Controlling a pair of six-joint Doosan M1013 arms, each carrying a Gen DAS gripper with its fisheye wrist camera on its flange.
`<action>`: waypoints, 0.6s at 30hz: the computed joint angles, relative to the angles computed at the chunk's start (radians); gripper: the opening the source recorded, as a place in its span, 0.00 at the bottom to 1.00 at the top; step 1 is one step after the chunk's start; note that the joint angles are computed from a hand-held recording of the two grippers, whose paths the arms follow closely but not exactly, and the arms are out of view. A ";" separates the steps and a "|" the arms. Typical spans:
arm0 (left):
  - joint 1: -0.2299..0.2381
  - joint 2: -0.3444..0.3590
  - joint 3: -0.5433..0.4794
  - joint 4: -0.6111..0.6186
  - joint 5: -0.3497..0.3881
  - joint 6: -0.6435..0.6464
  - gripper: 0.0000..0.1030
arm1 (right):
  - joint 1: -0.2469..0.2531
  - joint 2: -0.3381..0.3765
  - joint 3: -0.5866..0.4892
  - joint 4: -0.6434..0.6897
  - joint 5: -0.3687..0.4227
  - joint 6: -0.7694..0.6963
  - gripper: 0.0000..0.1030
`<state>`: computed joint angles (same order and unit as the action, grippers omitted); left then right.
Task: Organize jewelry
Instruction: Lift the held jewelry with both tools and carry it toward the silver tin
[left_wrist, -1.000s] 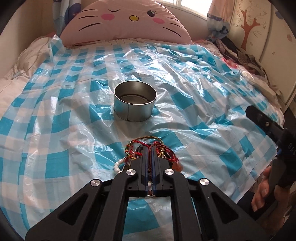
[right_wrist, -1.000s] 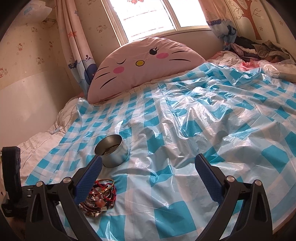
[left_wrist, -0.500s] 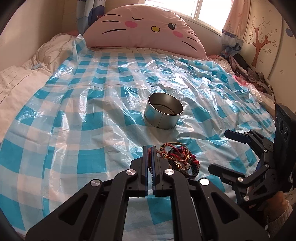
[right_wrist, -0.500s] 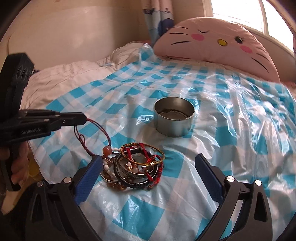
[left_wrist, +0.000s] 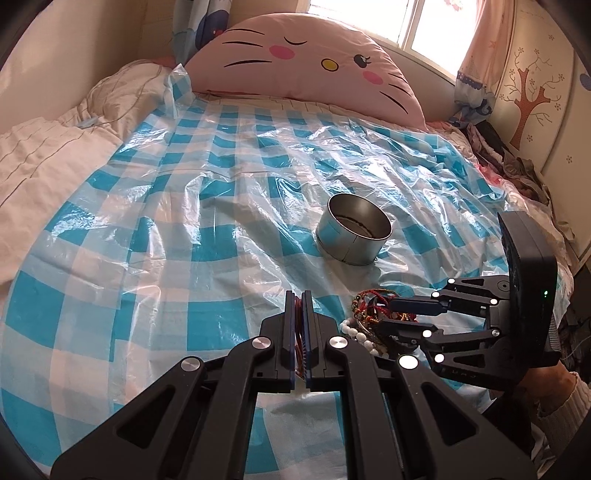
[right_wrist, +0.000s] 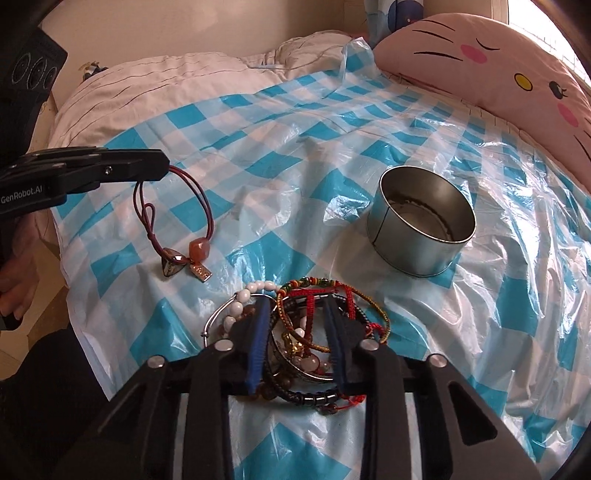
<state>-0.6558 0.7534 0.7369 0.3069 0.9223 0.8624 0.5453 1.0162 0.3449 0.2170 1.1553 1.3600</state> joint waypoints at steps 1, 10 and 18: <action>0.001 -0.001 0.003 0.000 -0.004 -0.003 0.03 | -0.005 0.004 -0.006 0.021 0.003 0.011 0.12; 0.001 -0.005 0.012 0.000 -0.013 -0.005 0.03 | -0.046 -0.088 0.187 0.165 -0.179 0.125 0.03; -0.004 0.006 -0.017 -0.004 -0.003 0.010 0.03 | -0.055 -0.087 0.170 0.169 -0.104 0.063 0.35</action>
